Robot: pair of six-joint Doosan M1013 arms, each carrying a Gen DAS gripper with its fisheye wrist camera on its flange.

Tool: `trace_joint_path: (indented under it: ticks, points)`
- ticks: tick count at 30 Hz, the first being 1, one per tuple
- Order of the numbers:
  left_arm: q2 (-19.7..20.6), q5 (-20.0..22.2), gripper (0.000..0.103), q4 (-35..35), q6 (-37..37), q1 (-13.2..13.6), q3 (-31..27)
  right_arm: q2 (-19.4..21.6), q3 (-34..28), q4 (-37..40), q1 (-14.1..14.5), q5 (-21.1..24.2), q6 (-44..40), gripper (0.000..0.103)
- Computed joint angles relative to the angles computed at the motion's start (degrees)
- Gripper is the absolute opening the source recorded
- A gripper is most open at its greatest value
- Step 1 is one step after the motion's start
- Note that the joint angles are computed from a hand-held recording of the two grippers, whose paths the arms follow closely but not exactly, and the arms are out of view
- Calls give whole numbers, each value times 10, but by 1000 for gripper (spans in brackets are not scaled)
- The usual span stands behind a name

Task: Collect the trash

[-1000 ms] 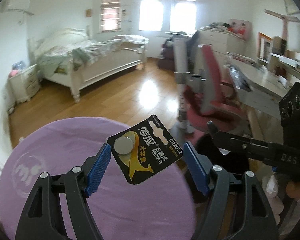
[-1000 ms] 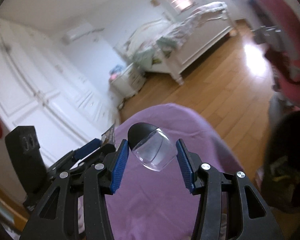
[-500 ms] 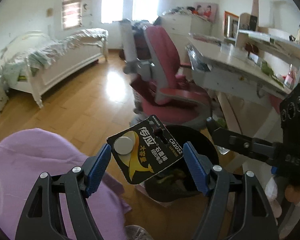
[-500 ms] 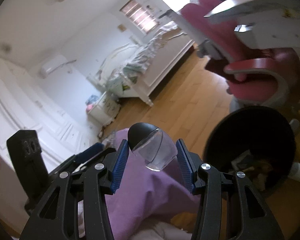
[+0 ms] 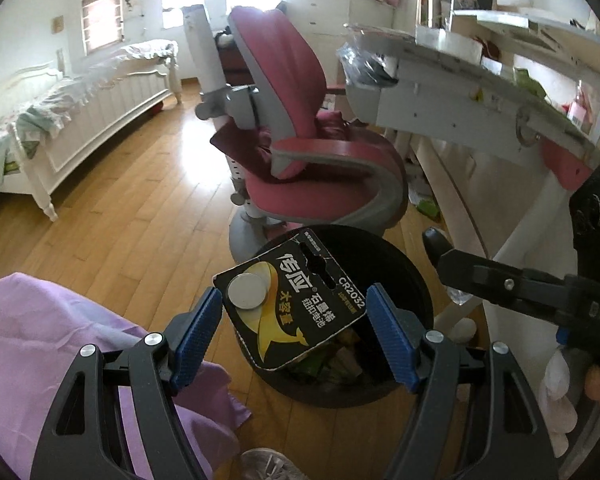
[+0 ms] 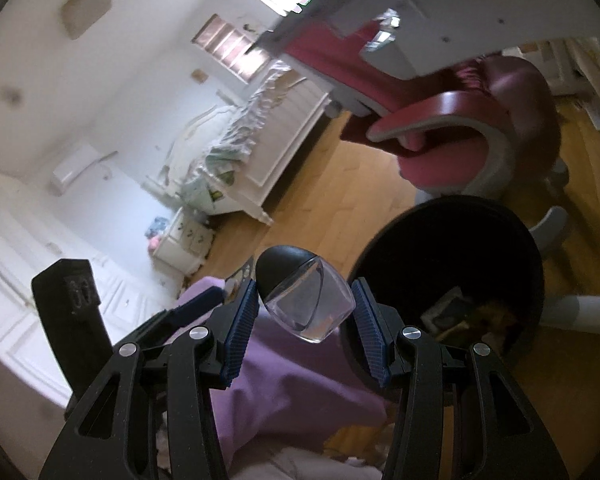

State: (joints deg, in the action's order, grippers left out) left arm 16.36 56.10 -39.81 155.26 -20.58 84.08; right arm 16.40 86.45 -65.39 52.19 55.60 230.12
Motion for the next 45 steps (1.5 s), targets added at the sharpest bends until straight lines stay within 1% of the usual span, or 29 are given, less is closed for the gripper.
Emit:
trace_joint_path:
  ticks: [6,9,14,18,23,26,27,28,29,30,31,32,33,37,39,41,43,44,45]
  points:
    - [18,16,73,25,-7,-12,-10,-3,24,6,-10,-14,34,49]
    - [31,38,73,37,-16,-18,-20,-5,37,7,-13,-21,56,49]
    - [50,53,73,60,-33,-29,-31,-4,54,10,-20,-33,84,49]
    - [61,60,74,77,-47,-37,-37,-3,59,15,-24,-37,91,49]
    - [67,62,74,76,-44,-45,-38,-4,67,21,-29,-35,100,49]
    - [68,63,76,84,-35,-51,-37,-6,72,27,-31,-29,104,50]
    - [67,53,81,96,-35,-56,-34,-6,74,31,-32,-28,105,50]
    - [63,42,86,108,-35,-59,-30,-7,75,37,-33,-27,105,53]
    - [58,27,96,119,-30,-63,-23,-9,77,51,-36,-31,103,64]
    - [54,17,98,119,-22,-63,-18,-9,76,62,-36,-28,102,72]
    - [50,12,98,114,-10,-61,-14,-8,74,67,-34,-17,106,83]
    - [47,18,98,106,4,-59,-13,-7,71,68,-30,2,111,85]
    - [45,27,98,100,12,-56,-14,-6,69,69,-27,12,111,85]
    - [28,44,98,61,26,-38,-14,-7,66,63,-19,22,117,86]
    - [14,37,98,42,27,-29,-10,-5,62,55,-16,28,123,86]
    - [-8,15,98,26,27,-17,-1,-5,57,40,-11,30,128,85]
    - [-35,-37,98,24,17,-9,14,-3,50,30,-9,29,122,85]
    - [-51,-74,98,25,4,-3,24,-1,42,23,-8,30,113,85]
    - [-61,-96,98,23,-8,4,28,1,34,17,-8,29,103,85]
